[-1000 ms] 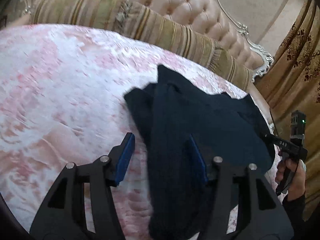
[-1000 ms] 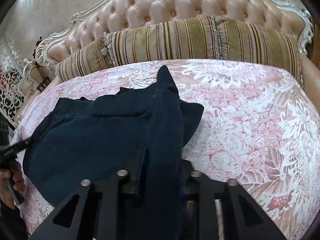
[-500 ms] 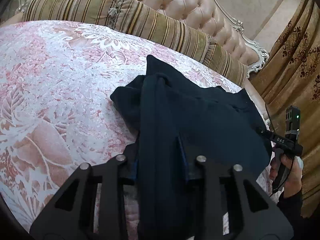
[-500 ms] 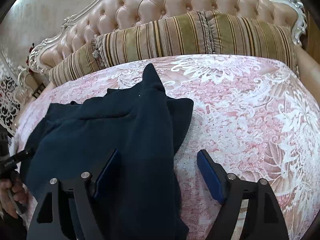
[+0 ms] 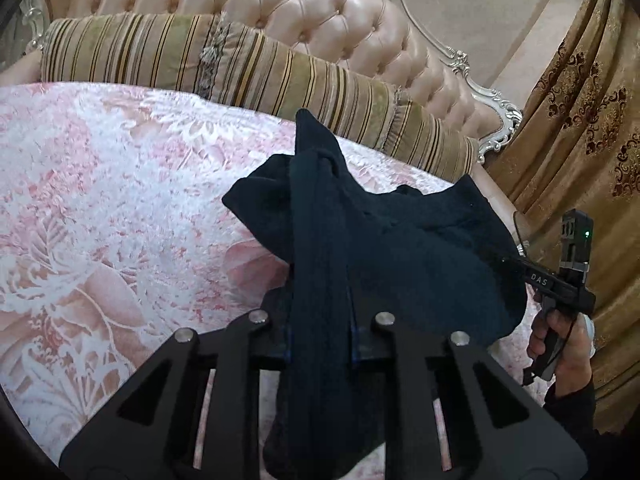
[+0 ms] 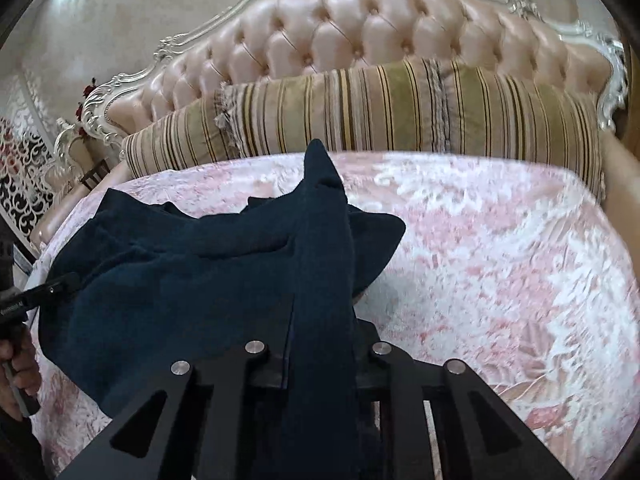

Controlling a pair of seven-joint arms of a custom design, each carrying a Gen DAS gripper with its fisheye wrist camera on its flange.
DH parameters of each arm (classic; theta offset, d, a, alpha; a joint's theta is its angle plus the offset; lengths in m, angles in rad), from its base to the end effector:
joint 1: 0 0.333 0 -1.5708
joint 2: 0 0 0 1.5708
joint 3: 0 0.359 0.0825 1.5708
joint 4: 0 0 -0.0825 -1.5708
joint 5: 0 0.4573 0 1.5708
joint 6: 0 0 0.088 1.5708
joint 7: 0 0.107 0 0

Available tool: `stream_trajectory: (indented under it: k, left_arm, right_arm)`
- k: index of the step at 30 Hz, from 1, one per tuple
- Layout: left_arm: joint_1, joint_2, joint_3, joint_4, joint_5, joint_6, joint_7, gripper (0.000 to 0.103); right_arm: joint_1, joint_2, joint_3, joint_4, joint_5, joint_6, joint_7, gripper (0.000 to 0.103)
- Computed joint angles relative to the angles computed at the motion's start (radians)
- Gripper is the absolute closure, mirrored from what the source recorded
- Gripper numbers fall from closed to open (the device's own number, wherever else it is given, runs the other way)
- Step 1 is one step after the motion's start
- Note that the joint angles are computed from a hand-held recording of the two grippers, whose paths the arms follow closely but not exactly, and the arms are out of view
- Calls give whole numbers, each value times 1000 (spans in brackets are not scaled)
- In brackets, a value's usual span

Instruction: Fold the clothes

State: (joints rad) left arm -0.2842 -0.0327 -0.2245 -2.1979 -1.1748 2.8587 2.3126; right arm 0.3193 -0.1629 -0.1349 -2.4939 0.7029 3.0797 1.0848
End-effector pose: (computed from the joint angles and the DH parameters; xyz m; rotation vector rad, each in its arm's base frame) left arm 0.5597 -0.2553 0.4528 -1.7543 2.1768 -1.3314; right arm 0.5364 0.0459 0.4109 -1.7000 1.7387 -0.4748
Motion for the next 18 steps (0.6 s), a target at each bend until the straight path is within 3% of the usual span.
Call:
stream_trajectory:
  k: [5, 10, 15, 18]
  left_arm:
    - [-20, -89, 2, -43, 82, 31, -115, 82]
    - [-40, -219, 4, -144, 231, 77, -321, 82]
    - [-44, -368, -10, -305, 323, 104, -512, 82]
    - [-39, -445, -18, -409, 370, 90, -627, 82]
  right_arm:
    - [-20, -63, 21, -18, -85, -1, 61, 85]
    - [-39, -157, 48, -57, -210, -22, 147, 85]
    - [-3, -216, 51, -108, -289, -46, 205, 85]
    - [56, -202, 28, -131, -294, -65, 210, 85]
